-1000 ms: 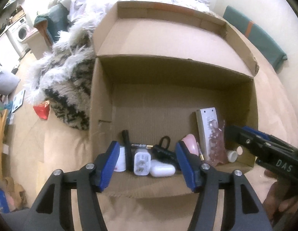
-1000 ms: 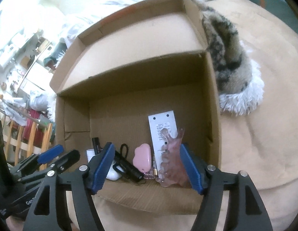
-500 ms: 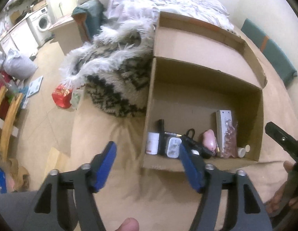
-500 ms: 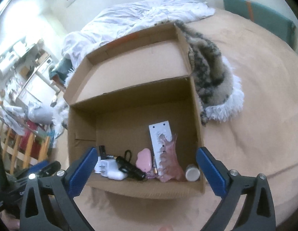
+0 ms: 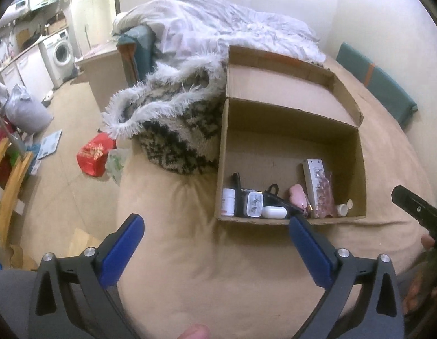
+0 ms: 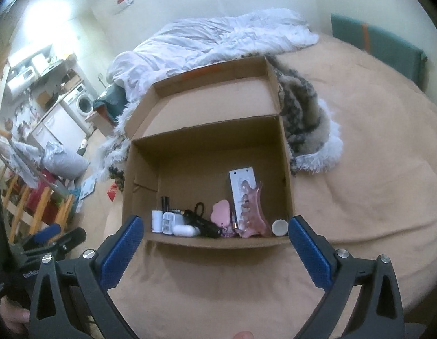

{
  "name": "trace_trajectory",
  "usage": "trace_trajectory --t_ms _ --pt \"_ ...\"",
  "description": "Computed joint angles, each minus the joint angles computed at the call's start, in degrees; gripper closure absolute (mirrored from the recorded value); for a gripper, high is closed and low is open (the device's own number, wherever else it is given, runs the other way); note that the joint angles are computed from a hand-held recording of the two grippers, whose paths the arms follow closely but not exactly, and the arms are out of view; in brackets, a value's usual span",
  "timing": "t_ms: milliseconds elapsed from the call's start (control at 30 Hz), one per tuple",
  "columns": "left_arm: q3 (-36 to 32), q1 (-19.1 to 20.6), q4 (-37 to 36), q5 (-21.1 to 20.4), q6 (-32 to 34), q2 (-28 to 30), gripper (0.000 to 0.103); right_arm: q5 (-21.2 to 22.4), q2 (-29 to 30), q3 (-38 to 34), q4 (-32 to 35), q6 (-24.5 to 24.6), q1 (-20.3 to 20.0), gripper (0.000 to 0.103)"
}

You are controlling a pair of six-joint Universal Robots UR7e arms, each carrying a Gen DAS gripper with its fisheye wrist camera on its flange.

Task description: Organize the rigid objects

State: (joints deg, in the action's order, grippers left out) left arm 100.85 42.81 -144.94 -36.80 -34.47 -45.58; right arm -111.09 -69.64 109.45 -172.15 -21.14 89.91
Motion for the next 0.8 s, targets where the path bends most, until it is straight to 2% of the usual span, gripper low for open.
trace_trajectory --t_ms 100,167,233,300,367,500,800 --pt "1.13 -0.27 -4.70 0.68 3.66 0.66 0.001 0.58 -0.36 1.95 -3.03 -1.81 -0.28 0.000" --pt "1.67 -0.29 -8.96 1.85 6.48 1.76 0.001 1.31 0.14 3.55 -7.71 -5.01 -0.87 0.000" --pt "1.30 -0.34 -8.40 4.12 5.72 2.72 0.001 0.61 1.32 4.50 -11.74 -6.95 -1.47 0.000" --pt "0.59 -0.03 -6.86 4.16 4.61 3.17 0.001 -0.50 2.09 3.22 -9.49 -4.88 -1.63 0.000" --pt "0.42 0.15 -6.84 3.99 4.61 3.46 0.001 0.66 2.18 2.90 -9.43 -4.80 -1.85 0.000" --pt "0.51 0.32 -5.87 4.53 3.68 3.78 0.001 0.27 2.39 2.47 -6.54 -4.38 -1.99 0.000" --pt "0.89 0.24 -6.40 4.32 3.54 3.80 0.001 -1.31 2.70 2.73 -7.45 -4.80 -1.69 0.000"
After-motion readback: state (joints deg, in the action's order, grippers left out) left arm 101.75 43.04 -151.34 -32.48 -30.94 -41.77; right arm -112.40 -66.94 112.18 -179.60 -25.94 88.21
